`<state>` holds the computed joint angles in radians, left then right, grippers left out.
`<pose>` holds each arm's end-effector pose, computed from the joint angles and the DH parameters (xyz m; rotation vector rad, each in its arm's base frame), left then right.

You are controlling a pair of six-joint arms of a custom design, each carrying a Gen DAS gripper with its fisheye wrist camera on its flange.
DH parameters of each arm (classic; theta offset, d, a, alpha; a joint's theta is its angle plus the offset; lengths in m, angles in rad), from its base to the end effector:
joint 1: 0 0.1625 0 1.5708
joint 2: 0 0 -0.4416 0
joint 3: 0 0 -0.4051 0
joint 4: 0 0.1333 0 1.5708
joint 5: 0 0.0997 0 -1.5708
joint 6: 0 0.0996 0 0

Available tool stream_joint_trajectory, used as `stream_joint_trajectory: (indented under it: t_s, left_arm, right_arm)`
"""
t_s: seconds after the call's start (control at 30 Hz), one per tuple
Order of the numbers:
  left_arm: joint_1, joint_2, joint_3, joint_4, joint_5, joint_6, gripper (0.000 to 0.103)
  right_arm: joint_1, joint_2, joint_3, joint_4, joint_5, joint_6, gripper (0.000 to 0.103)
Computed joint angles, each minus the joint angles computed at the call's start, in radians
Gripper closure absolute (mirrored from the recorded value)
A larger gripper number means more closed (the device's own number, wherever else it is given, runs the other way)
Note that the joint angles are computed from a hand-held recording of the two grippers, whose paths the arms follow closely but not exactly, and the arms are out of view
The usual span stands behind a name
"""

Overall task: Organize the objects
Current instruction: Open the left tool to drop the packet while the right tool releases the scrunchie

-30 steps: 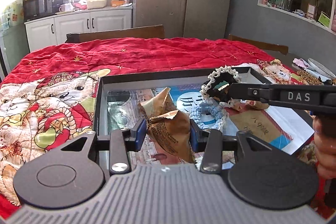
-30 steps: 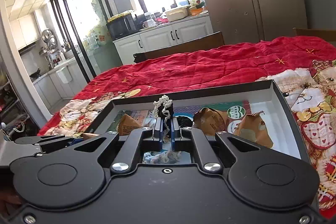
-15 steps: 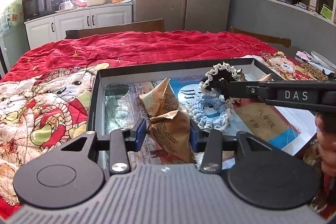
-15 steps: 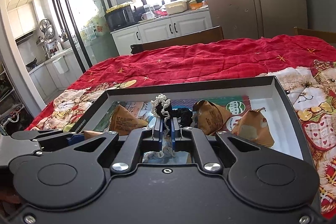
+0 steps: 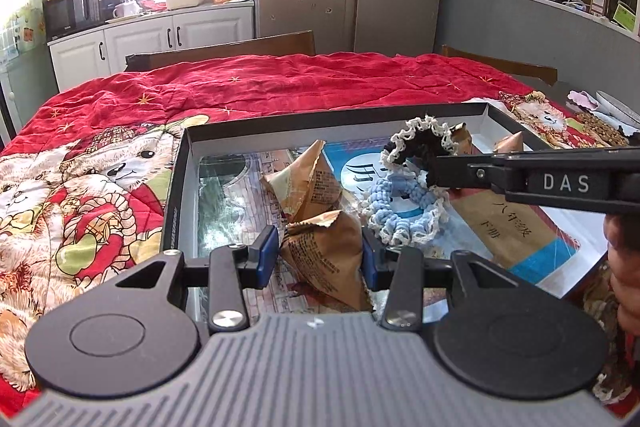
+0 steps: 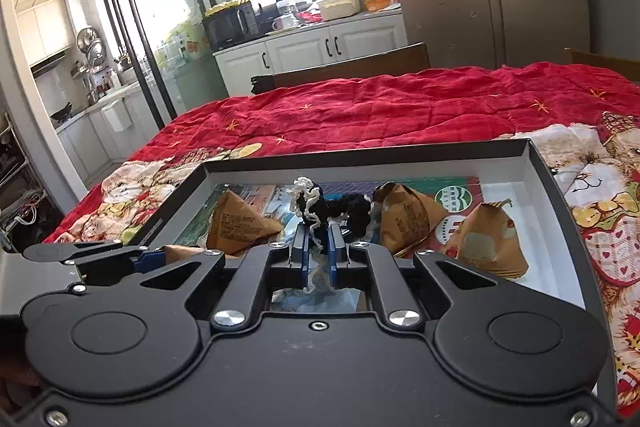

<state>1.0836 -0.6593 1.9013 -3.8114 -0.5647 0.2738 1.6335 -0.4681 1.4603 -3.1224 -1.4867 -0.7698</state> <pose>-0.0788 -0.6131 0.1046 0.1825 2.0462 -1.1823 0.1886 -0.7424 -0.0086 1.2092 -2.6482 0.8268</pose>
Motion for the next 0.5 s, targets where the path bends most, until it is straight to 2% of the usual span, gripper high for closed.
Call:
stream_joint_trajectory:
  t_s: [0.3, 0.5]
  left_arm:
    - [0.0, 0.0, 0.0, -0.001, 0.0, 0.0, 0.052]
    - [0.0, 0.001, 0.0, -0.002, 0.0, 0.0, 0.048]
  right_arm:
    - [0.001, 0.002, -0.001, 0.012, -0.009, -0.003, 0.083]
    - [0.002, 0.0, 0.002, 0.01, -0.008, -0.005, 0.082]
